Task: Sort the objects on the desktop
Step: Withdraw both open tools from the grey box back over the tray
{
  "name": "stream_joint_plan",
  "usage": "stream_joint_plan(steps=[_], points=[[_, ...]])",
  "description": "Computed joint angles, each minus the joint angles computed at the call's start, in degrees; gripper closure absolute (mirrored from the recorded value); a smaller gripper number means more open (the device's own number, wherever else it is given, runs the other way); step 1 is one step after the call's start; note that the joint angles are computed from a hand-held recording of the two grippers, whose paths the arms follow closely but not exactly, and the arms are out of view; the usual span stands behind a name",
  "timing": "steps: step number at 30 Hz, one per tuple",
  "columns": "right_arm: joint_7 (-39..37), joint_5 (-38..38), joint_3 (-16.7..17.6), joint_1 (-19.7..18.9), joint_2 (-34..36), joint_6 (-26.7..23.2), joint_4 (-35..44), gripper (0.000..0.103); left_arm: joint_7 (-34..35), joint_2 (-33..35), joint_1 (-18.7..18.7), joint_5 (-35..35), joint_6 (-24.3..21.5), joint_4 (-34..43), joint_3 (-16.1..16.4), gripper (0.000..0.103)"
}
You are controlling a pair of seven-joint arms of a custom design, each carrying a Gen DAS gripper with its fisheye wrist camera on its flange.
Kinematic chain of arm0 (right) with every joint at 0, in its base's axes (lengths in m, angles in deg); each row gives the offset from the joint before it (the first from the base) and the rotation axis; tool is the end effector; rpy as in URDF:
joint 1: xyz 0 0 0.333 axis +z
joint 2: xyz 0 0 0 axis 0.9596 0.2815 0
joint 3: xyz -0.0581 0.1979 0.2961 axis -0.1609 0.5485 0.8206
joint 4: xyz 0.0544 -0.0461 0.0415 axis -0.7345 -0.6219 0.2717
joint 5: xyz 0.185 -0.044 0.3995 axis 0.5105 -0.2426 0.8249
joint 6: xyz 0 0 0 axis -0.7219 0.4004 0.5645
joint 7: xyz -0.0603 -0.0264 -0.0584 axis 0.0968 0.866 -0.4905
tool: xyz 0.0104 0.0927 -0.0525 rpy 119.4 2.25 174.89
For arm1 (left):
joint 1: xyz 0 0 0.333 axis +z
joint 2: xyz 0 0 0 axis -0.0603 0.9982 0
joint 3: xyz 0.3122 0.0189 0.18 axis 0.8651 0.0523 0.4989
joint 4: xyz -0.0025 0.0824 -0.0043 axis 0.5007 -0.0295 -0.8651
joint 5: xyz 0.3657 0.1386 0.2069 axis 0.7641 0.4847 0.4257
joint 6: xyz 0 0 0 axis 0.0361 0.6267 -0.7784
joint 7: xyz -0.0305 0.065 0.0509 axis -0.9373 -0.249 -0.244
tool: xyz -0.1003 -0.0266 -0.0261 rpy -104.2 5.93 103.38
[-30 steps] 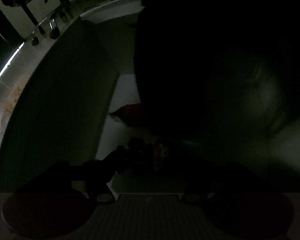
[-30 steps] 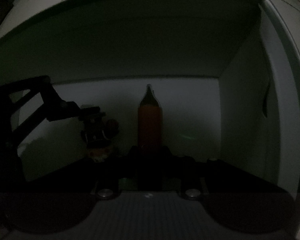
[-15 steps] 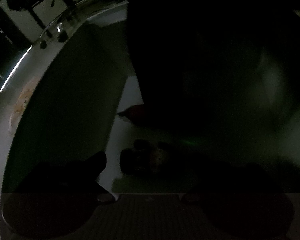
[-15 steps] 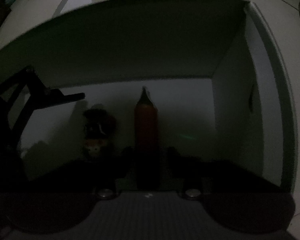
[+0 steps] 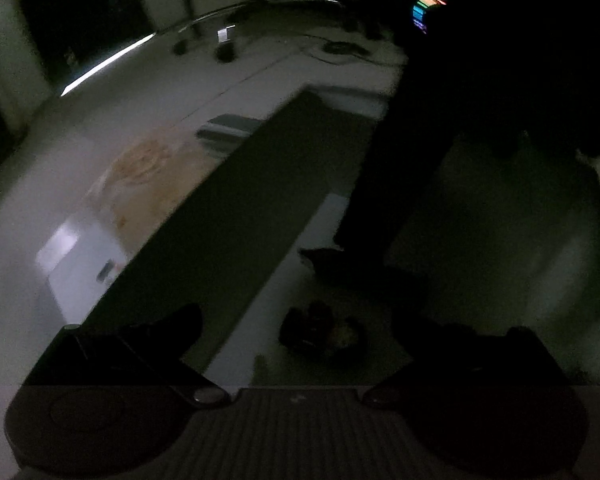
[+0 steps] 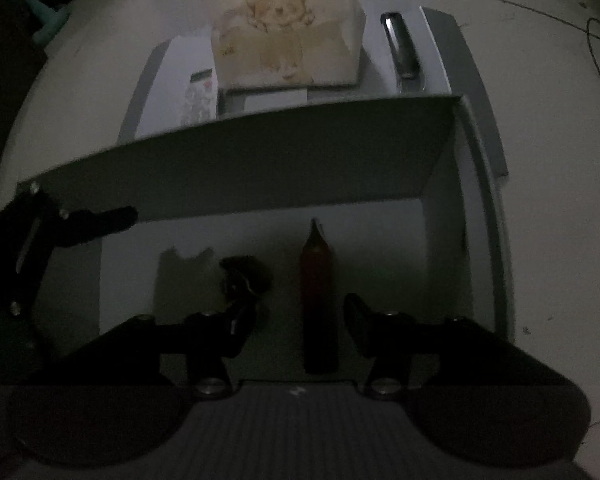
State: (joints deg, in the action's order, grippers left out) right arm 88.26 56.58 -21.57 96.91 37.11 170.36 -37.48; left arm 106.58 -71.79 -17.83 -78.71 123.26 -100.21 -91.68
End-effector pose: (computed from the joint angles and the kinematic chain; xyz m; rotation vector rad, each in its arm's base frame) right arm 0.5656 0.3166 0.5943 -1.8286 2.2917 -0.2201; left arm 0.5333 -0.1883 0.5449 -0.7456 2.6550 -0.8192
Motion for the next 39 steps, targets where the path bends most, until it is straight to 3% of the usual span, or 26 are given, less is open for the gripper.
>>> stream_joint_plan(steps=[2, 5, 9, 15, 20, 27, 34, 39], points=[[-0.77, 0.09, -0.39, -0.35, 1.25, 0.12, 1.93, 0.047, -5.90, 1.41, 1.01, 0.78, -2.57, 3.05, -0.22, 0.000], [-1.31, 0.72, -0.58, -0.44, 0.66, -0.58, 2.93, 0.046, -20.29, 5.57, 3.14, 5.54, -7.90, 10.17, -1.70, 0.000], [-1.97, 1.00, -0.45, -0.52, 0.17, -2.01, 4.38, 0.045, -32.48, 9.33, 5.16, 5.74, -14.35, 17.45, -2.37, 0.000], [-1.26, -0.46, -0.25, -0.26, 0.25, -3.76, 7.71, 0.038, -43.41, 10.91, 7.28, 7.59, -19.89, 22.61, -3.20, 0.000], [-0.29, -3.70, -0.37, 0.18, 1.39, -4.89, 11.41, 0.026, -47.79, 12.24, 8.19, 7.25, -19.32, 25.66, -3.67, 0.000], [-1.30, -6.57, -1.23, 0.44, 3.64, -7.31, 16.76, 0.025, -53.58, 14.18, 8.65, 11.79, -19.56, 29.41, -4.32, 0.000], [-1.52, -8.77, -2.58, 0.91, 6.94, -10.81, 25.67, 0.025, -58.14, 18.31, 7.96, 18.47, -20.19, 37.85, -5.37, 0.000], [-2.66, -10.39, -4.03, 1.49, 10.23, -14.80, 33.77, 0.024, -63.14, 23.48, 7.93, 21.46, -25.45, 46.93, -5.84, 0.000]])
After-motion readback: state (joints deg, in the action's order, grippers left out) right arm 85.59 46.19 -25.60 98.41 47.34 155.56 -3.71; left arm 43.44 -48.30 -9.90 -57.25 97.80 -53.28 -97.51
